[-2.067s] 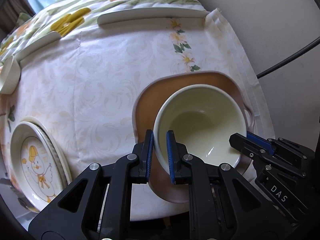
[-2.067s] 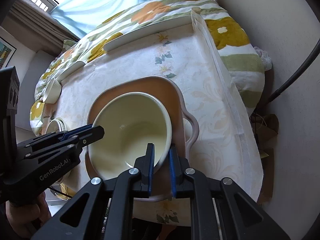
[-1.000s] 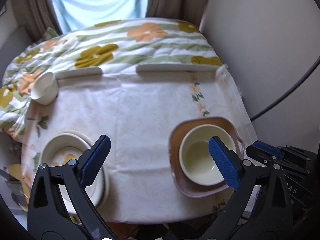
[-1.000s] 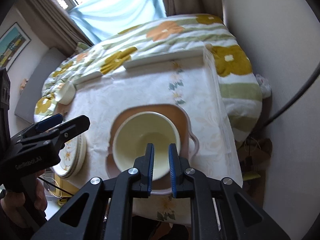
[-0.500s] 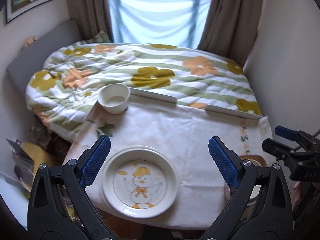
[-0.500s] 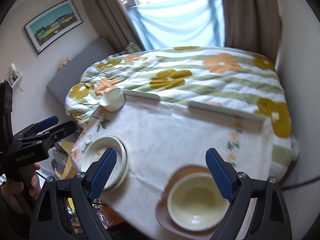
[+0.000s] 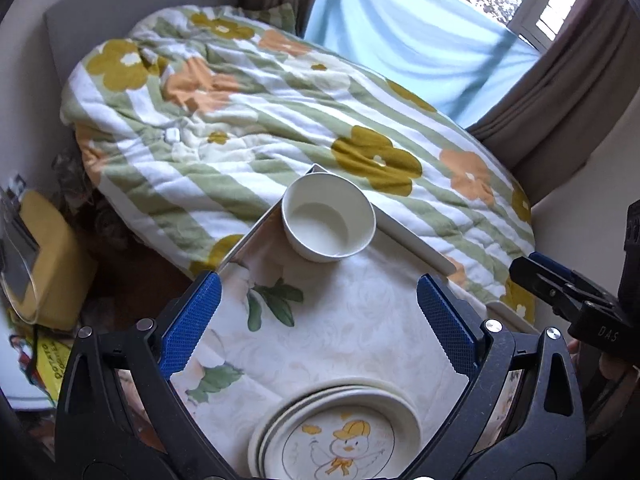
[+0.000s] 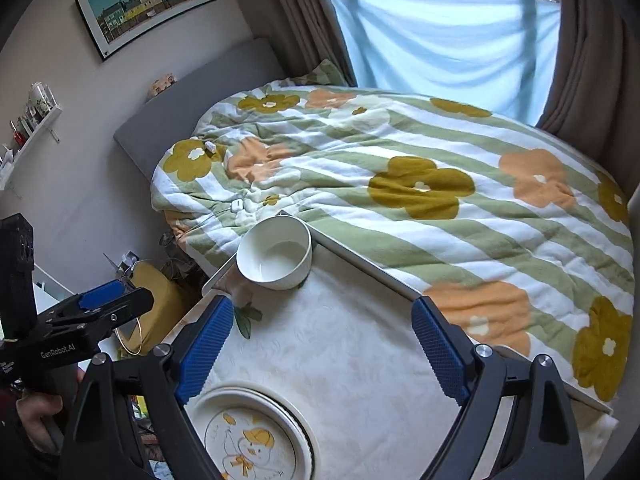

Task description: Organize plates and bowls

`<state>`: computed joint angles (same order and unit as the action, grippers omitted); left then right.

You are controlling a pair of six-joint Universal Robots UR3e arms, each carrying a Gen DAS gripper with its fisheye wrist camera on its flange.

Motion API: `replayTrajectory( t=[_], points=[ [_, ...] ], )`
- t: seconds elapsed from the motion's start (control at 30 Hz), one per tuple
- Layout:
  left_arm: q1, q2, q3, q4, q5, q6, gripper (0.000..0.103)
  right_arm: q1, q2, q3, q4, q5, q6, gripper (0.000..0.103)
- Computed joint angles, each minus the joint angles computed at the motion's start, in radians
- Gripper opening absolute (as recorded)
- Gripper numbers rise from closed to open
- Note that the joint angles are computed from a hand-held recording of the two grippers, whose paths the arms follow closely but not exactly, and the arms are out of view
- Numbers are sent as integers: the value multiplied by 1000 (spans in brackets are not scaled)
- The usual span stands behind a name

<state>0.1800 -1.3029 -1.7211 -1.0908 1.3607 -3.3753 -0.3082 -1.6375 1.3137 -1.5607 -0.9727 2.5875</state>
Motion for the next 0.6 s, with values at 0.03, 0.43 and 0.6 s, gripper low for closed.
replayTrajectory(
  t=[0.03, 0.43, 0.6],
  points=[
    [10, -38, -5, 28, -13, -3, 98, 45, 60, -17, -49, -17, 46, 88],
    [93, -494, 69, 198, -179, 30, 46, 267, 579, -261, -201, -55, 282, 50],
    [104, -568, 95, 211, -203, 39, 23, 288, 664, -317, -193, -48, 314, 35]
  ],
)
